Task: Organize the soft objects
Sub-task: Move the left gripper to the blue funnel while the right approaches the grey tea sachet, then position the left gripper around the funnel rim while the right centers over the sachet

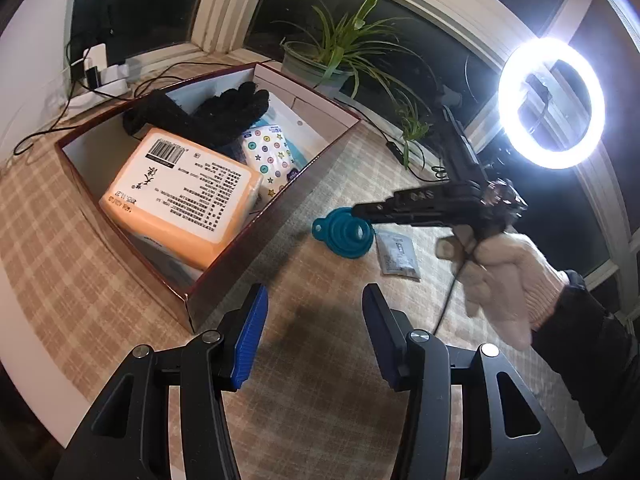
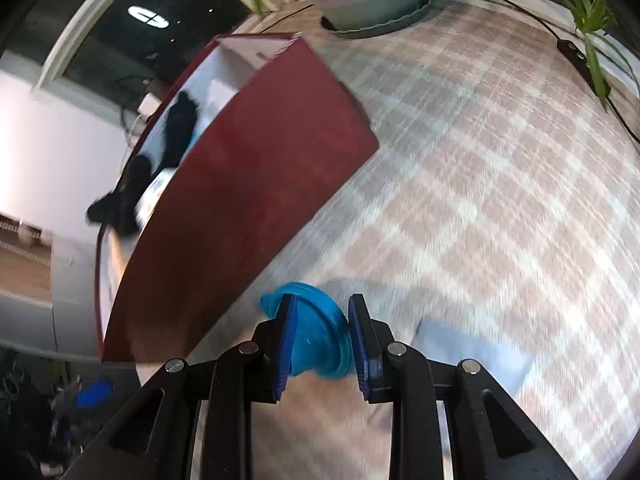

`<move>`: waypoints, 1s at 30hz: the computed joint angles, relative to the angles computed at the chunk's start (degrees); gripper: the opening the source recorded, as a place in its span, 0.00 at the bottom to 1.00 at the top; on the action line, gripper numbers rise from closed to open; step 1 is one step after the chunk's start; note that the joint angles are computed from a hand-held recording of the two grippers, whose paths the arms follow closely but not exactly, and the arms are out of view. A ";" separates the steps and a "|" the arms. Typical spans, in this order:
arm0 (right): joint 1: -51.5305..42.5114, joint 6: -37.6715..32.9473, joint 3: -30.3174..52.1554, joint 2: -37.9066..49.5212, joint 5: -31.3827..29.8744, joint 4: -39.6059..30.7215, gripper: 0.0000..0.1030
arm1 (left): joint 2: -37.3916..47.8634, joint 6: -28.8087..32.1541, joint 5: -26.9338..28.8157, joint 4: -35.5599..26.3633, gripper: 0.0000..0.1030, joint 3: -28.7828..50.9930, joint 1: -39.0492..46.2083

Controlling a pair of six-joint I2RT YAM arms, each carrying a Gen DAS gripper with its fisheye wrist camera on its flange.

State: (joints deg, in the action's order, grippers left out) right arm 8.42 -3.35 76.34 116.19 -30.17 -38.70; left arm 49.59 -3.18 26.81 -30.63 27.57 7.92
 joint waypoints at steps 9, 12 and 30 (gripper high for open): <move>5.31 -6.82 -15.10 -12.27 1.51 -1.24 0.24 | -0.23 0.88 0.55 -0.50 0.46 -0.47 0.45; 3.65 -7.66 -19.30 -17.54 -2.13 -0.76 0.24 | -0.60 2.02 1.35 -1.07 0.46 -0.94 1.69; -2.56 -7.25 -34.37 -26.01 19.90 24.47 0.67 | 8.34 -9.54 -15.58 21.37 0.54 -7.36 -26.10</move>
